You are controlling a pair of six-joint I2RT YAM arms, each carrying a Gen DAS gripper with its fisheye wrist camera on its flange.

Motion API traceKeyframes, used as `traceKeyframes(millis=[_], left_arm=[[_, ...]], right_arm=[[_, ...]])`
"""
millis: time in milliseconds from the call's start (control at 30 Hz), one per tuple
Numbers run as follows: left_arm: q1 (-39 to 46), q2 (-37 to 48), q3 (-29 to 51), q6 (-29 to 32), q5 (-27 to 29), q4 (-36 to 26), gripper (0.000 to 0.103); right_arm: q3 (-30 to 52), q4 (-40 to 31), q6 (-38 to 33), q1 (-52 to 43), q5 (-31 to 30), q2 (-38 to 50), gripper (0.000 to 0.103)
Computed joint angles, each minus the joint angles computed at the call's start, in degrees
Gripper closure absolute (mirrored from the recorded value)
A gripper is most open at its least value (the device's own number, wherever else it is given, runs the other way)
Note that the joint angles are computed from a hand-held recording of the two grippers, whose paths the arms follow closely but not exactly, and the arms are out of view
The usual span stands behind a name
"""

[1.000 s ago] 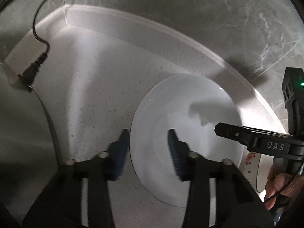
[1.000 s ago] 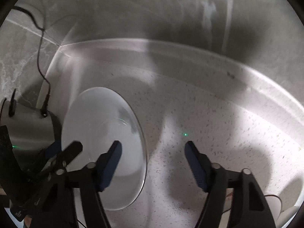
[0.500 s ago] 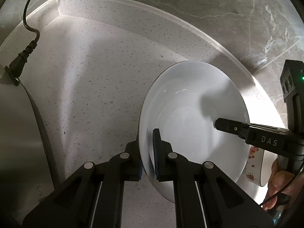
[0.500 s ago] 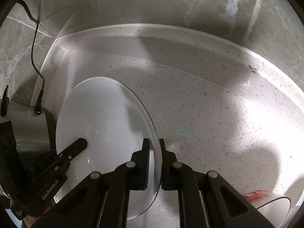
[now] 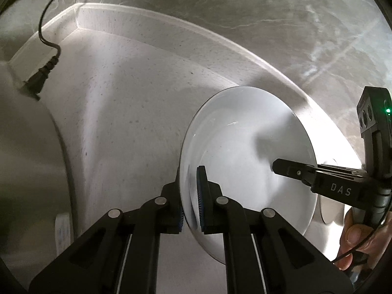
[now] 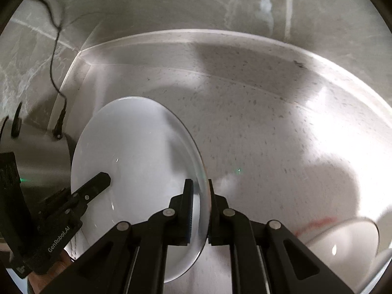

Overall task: Organize plates and bowls
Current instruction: 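Lift the white bowl with both tools, set it down, open both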

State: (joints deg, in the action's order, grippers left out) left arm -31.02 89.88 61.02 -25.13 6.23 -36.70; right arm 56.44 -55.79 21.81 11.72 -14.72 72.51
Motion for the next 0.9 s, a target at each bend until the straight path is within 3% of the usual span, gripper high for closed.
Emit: traceKeyframes(millis=[133, 333, 467, 633, 800, 900], left_arm=[[-3.6, -6.9, -3.2, -1.9, -1.3, -2.3, 0.096], [-9.7, -22.3, -12.0, -6.9, -2.8, -8.5, 0.096], [-17.3, -30.4, -17.7, -13.2, -5.8, -11.7, 0.096], [-27.6, -36.4, -25.3, -23.1, -8.3, -12.1, 0.095], [-36.2, -39.7, -30.4, -31.2, -10.0, -11.6, 0.095], [-36.2, -40.5, -31.8, -30.8, -9.7, -11.3, 0.095]], right_arm=[[-2.1, -4.2, 1.1, 2.0, 0.9, -8.0, 0.092], [-4.6, -10.4, 12.1, 16.6, 8.5, -19.7, 0.092], [-7.2, -13.9, 27.3, 34.7, 16.6, -25.5, 0.092], [-10.4, -16.1, 47.0, 56.5, 24.2, -26.8, 0.092], [-13.7, -16.2, 61.4, 69.6, 27.2, -27.4, 0.092], [-14.1, -17.7, 69.9, 77.7, 29.2, -26.9, 0.092]])
